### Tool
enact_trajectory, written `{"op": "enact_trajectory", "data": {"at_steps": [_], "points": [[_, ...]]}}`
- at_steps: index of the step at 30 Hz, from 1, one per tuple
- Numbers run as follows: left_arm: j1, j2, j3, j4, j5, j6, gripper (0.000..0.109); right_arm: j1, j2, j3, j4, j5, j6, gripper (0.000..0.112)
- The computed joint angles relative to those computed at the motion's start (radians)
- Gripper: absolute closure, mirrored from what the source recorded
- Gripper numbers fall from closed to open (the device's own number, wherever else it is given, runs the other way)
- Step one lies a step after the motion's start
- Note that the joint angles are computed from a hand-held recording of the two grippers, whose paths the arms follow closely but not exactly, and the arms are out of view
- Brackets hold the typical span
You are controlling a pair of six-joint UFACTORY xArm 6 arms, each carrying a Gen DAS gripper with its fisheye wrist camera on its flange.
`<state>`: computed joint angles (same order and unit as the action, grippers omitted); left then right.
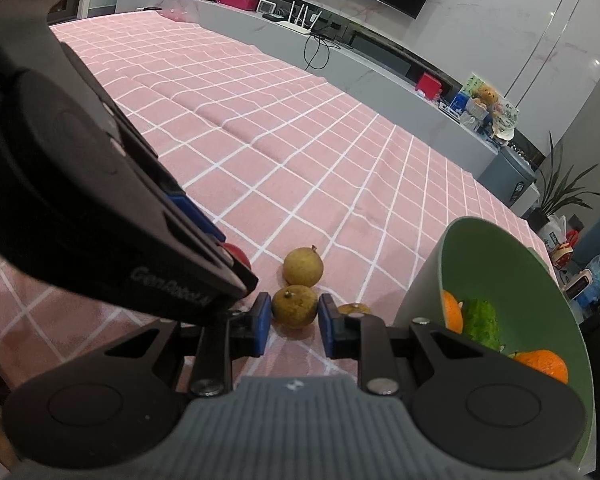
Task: Organize fruits
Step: 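Grasp the red cherry tomato with the left tool while the right tool grasps a brown pear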
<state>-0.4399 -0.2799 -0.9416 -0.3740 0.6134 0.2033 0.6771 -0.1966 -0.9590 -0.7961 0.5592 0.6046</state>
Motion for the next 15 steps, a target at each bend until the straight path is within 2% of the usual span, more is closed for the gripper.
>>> {"op": "enact_trajectory", "data": {"at_steps": [15], "points": [[-0.005,0.001,0.002,-0.004,0.007,-0.013,0.077,-0.014,0.026,-0.007,0.001,-0.014,0.017,0.090]]}}
